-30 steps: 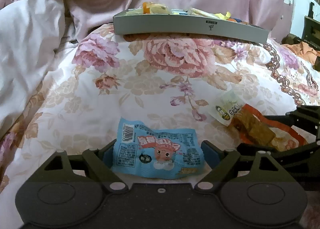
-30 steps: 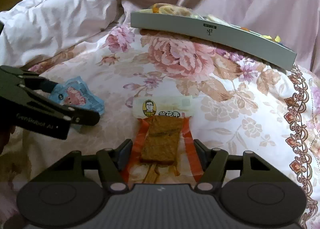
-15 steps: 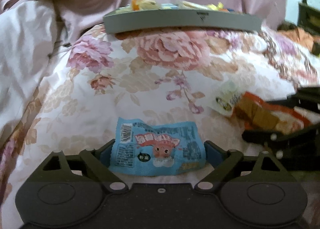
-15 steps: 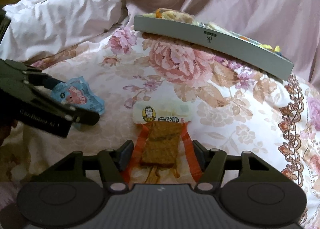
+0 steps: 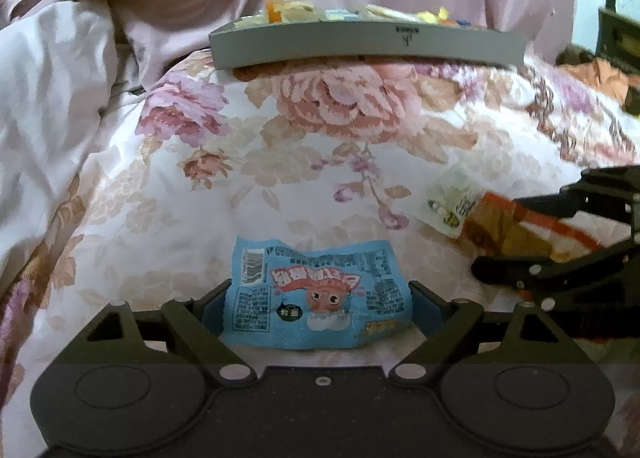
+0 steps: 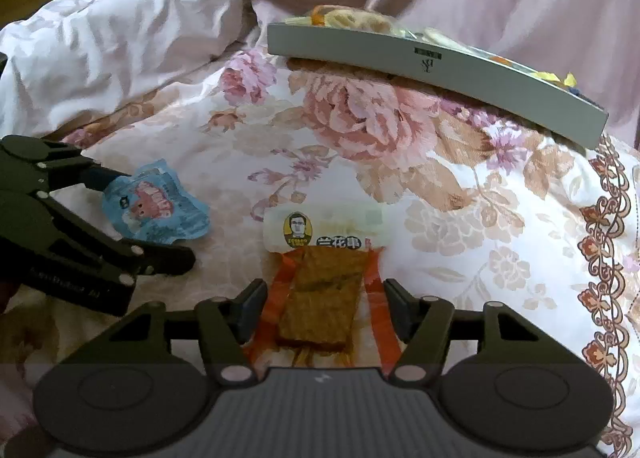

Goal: Organize snacks
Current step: 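Lift both packets off the bedspread with both tools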

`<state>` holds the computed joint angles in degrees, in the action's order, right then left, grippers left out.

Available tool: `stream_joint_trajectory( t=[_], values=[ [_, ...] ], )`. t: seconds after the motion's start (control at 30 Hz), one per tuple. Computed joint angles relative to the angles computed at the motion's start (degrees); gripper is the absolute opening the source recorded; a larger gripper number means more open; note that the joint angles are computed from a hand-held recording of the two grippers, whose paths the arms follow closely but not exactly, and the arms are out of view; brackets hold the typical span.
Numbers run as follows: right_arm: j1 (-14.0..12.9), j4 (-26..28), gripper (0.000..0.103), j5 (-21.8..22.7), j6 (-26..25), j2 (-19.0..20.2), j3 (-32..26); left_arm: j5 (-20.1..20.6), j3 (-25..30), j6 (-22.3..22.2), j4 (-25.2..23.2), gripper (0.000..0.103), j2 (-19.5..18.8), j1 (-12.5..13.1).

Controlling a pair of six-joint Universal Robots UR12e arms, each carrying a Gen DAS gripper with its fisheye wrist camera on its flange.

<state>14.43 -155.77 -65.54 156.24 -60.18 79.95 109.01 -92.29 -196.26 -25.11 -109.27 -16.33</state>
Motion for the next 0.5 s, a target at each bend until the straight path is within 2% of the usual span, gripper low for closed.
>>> stream_joint_trajectory(
  t=[0.07, 0.1, 0.2, 0.33, 0.5],
  values=[
    [0.03, -1.71, 0.061, 0.15, -1.61, -0.18, 0.6, -0.74, -0.38, -1.64, 1.3, 0.089, 0.13, 0.24],
    [0.05, -3.29, 0.054, 0.38, -2.88, -0.32, 1.12, -1.02, -0.49, -2.44, 1.63, 0.089, 0.17, 0.34],
    [0.43, -4.68, 0.054, -0.51, -6.11, -0.66, 1.89, -1.15, -0.75, -3.42, 2.62, 0.088, 0.22, 0.37],
    [0.01, -3.88, 0.054, 0.49, -3.32, -0.67, 1.66, -2.56, -1.45, -5.74, 5.44, 0.088, 0.42, 0.72],
    [-0.22, -4.61, 0.053, 0.76, -3.07, -1.01, 2.15, -2.67, -1.96, -6.9, 8.63, 0.088, 0.39, 0.7]
  ],
)
